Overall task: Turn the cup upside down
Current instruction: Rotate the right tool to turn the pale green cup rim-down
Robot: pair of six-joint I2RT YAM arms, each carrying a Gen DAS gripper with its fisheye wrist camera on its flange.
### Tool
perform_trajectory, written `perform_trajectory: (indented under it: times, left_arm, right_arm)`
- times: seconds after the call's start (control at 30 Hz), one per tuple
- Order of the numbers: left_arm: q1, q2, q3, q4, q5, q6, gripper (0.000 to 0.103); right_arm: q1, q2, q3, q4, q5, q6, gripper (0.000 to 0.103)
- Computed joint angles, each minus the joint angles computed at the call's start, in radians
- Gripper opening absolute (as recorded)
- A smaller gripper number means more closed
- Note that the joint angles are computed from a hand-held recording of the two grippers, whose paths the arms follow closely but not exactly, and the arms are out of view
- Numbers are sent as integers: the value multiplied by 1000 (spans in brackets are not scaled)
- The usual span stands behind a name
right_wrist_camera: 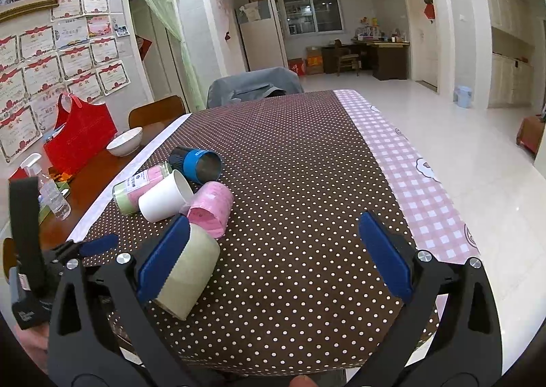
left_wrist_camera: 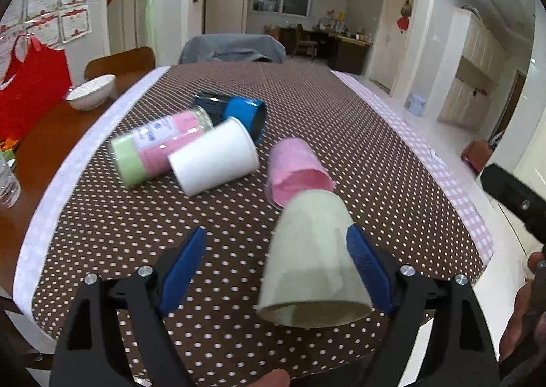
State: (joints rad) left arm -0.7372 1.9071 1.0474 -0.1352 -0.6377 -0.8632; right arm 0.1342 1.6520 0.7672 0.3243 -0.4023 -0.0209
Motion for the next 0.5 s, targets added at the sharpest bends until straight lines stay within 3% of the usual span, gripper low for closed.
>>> perform_trajectory:
  times: [0.5]
  left_arm:
    - [-60, -156, -47, -147, -162, -77, 83]
  right_arm:
    - [53, -38, 20, -64, 6, -12, 97]
